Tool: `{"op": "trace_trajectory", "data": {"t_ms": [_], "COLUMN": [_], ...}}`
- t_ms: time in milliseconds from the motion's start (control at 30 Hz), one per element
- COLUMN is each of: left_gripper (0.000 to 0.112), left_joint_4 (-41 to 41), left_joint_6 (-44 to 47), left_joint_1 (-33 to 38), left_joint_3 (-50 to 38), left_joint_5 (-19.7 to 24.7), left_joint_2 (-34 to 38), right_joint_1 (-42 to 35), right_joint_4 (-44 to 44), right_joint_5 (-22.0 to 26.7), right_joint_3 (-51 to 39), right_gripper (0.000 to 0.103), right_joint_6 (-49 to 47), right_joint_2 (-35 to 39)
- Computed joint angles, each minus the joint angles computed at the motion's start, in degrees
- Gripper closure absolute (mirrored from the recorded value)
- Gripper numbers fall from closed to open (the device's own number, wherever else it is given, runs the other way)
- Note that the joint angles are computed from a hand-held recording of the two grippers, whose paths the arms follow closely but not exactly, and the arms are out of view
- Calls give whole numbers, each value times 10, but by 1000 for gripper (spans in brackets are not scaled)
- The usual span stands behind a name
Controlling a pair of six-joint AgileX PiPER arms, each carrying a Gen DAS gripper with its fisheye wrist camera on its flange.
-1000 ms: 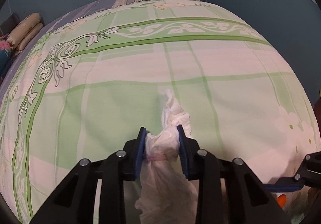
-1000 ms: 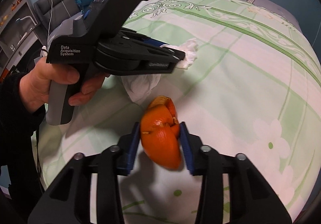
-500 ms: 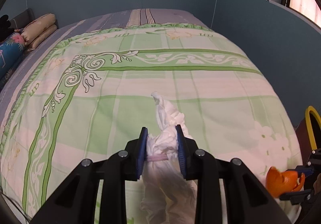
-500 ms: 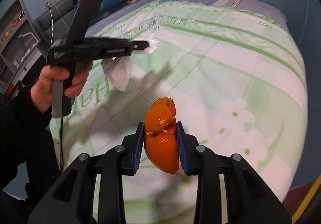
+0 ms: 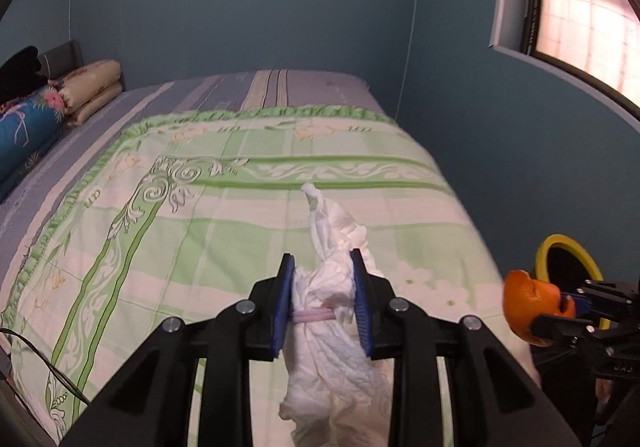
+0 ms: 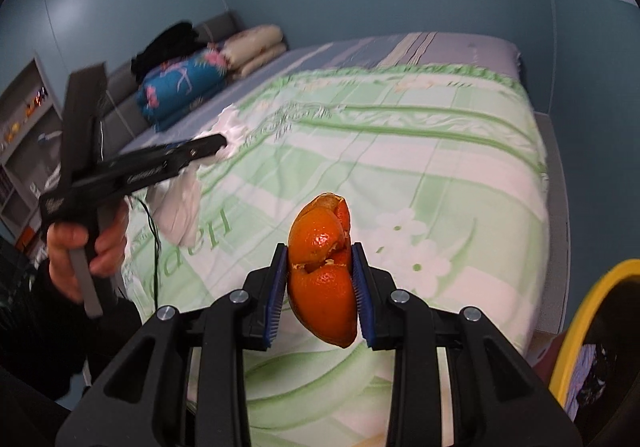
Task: Collect trash
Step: 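Carry the white tissue and orange with both tools over the yellow bin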
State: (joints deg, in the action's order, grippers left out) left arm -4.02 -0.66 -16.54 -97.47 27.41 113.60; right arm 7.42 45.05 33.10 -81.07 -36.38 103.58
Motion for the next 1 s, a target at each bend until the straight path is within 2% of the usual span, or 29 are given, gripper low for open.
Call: {"op": "trace_trajectory", "data": {"t_ms": [267, 600, 700, 1000], "left_gripper": [86, 86, 86, 86], "left_joint_4": [33, 34, 77, 97], "left_joint_6": [-41, -37, -73, -72], "left_joint_1": [-74, -140, -165, -223], "left_joint_3": [73, 100, 97, 11], "left_joint_5": [-36, -62, -70, -45], "left_joint_2": [-88, -148, -151, -103], "right_joint_1": [-45, -124, -147, -251], "right_joint_4": [104, 213, 235, 306], "right_joint_5": [-39, -37, -32, 1], "right_joint_3": [113, 194, 210, 254], "right_gripper": [74, 74, 74, 74], "right_joint_6": [-89, -188, -209, -278], "right_joint_2": [-116, -212, -232, -268]}}
